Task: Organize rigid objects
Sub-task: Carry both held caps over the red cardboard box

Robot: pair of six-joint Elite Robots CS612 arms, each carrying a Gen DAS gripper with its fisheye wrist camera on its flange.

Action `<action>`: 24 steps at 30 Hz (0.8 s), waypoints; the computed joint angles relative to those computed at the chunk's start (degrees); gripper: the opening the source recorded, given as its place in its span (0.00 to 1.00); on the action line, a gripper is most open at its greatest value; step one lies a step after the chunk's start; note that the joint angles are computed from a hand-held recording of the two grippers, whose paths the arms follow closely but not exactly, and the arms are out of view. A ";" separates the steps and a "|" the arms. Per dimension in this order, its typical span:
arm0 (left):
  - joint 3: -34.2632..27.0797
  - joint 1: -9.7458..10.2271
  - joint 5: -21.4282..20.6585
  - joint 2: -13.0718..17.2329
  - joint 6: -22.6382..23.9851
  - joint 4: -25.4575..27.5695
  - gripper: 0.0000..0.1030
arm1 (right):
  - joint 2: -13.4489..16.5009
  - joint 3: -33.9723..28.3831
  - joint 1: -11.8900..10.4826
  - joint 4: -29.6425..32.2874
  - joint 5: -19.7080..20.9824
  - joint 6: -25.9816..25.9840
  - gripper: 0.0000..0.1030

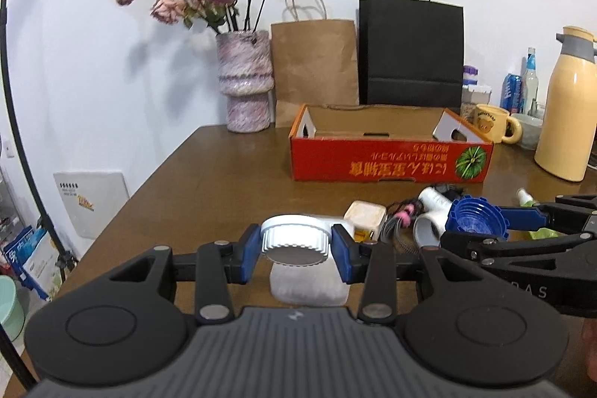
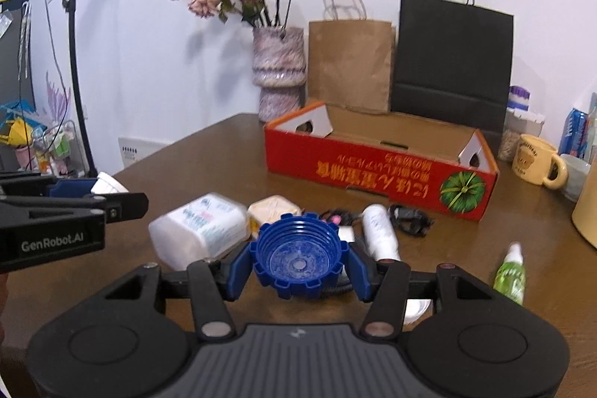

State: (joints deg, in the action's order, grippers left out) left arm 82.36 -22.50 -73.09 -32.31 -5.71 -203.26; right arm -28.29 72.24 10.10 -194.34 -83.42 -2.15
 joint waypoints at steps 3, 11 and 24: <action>-1.16 -0.05 -0.34 0.16 0.45 0.10 0.40 | 0.00 -0.48 -0.26 -0.68 -0.48 0.64 0.52; -5.59 -0.24 -0.97 1.17 1.10 2.09 0.40 | 0.28 -2.27 -1.01 -2.19 -2.28 2.50 0.52; -13.41 -0.59 -2.39 3.59 1.21 5.69 0.40 | 1.63 -7.24 -2.26 -1.77 -4.39 4.62 0.52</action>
State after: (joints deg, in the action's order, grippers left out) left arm 68.95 -23.09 -75.47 -28.72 -4.50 -197.57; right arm -26.66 65.01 7.83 -196.11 -87.81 2.47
